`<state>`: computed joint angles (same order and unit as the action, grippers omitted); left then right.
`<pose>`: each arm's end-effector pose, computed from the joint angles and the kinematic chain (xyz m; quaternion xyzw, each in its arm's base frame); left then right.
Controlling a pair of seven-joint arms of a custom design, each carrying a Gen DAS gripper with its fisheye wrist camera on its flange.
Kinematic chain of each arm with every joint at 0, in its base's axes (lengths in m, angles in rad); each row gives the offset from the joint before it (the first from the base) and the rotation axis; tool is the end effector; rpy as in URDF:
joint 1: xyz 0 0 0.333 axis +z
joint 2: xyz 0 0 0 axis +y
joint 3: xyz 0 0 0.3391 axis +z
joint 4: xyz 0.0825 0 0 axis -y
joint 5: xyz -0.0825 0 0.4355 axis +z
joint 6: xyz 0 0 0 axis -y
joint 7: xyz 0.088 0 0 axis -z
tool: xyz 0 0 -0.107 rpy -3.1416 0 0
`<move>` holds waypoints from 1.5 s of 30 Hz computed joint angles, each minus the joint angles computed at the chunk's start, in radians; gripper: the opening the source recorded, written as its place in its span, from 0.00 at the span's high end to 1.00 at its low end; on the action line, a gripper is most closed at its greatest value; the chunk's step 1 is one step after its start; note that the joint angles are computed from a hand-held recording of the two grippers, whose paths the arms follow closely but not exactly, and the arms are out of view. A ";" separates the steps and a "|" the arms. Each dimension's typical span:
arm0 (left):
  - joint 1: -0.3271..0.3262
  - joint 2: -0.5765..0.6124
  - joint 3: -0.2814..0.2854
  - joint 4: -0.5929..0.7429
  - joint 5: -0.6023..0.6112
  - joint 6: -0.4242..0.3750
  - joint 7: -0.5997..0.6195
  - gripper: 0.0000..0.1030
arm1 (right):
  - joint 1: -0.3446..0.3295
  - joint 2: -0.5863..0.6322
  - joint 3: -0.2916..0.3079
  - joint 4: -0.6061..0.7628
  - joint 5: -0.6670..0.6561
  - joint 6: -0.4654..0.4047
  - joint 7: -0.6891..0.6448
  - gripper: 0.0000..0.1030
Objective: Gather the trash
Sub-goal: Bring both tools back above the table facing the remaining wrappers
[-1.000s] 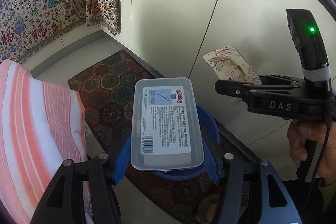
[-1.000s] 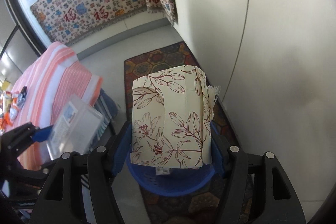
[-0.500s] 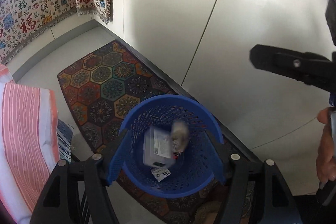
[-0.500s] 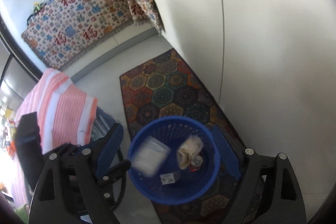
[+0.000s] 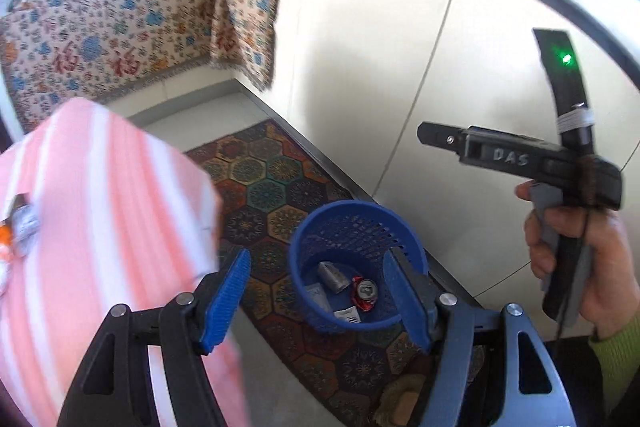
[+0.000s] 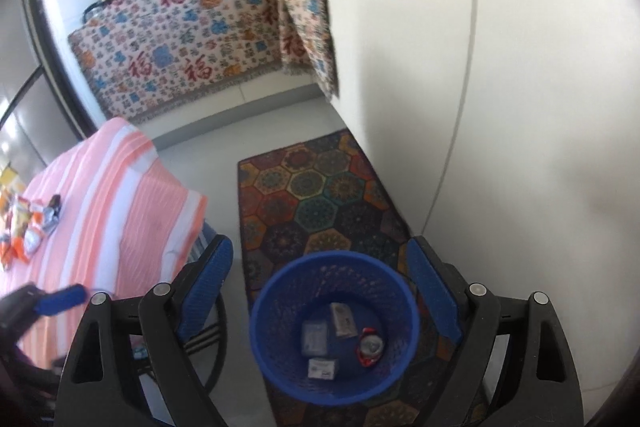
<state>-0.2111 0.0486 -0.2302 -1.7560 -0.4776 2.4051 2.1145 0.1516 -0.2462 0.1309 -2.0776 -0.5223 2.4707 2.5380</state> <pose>0.6100 -0.2879 0.6101 -0.3844 0.8521 -0.3475 0.0734 0.5494 0.1677 0.6145 -0.5227 0.7639 -0.2759 0.2591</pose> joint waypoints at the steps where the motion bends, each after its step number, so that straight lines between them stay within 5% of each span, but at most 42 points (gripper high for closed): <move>1: 0.011 -0.031 0.009 -0.028 -0.007 0.009 0.008 0.31 | 0.004 0.011 0.010 0.011 -0.014 0.005 0.000 0.12; 9: 0.104 -0.155 0.106 -0.183 0.119 0.063 -0.068 0.31 | 0.121 0.160 0.060 0.153 -0.111 0.057 -0.064 0.11; 15: 0.208 -0.166 0.163 -0.234 0.273 0.099 -0.159 0.31 | 0.269 0.343 0.069 0.353 -0.003 0.065 -0.234 0.08; 21: 0.282 -0.122 0.195 -0.207 0.333 0.100 -0.187 0.30 | 0.394 0.624 0.067 0.713 0.105 -0.127 -0.392 0.08; 26: 0.316 -0.087 0.201 -0.186 0.316 0.120 -0.189 0.09 | 0.480 0.804 0.003 0.961 0.126 -0.251 -0.434 0.08; 28: 0.328 -0.073 0.205 -0.169 0.286 0.089 -0.207 0.01 | 0.493 0.821 -0.024 0.983 0.154 -0.255 -0.416 0.05; 34: 0.335 -0.092 0.196 -0.190 0.291 0.095 -0.218 0.00 | 0.523 0.813 -0.079 0.960 0.193 -0.225 -0.397 0.00; 45: 0.337 -0.095 0.197 -0.196 0.289 0.098 -0.215 0.00 | 0.532 0.806 -0.093 0.949 0.205 -0.217 -0.398 0.01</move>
<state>0.1256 -0.0469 -0.0331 -1.9518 -0.1885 2.5028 1.8992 0.6833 0.5595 0.0380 -1.1283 -0.3177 2.2537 2.1403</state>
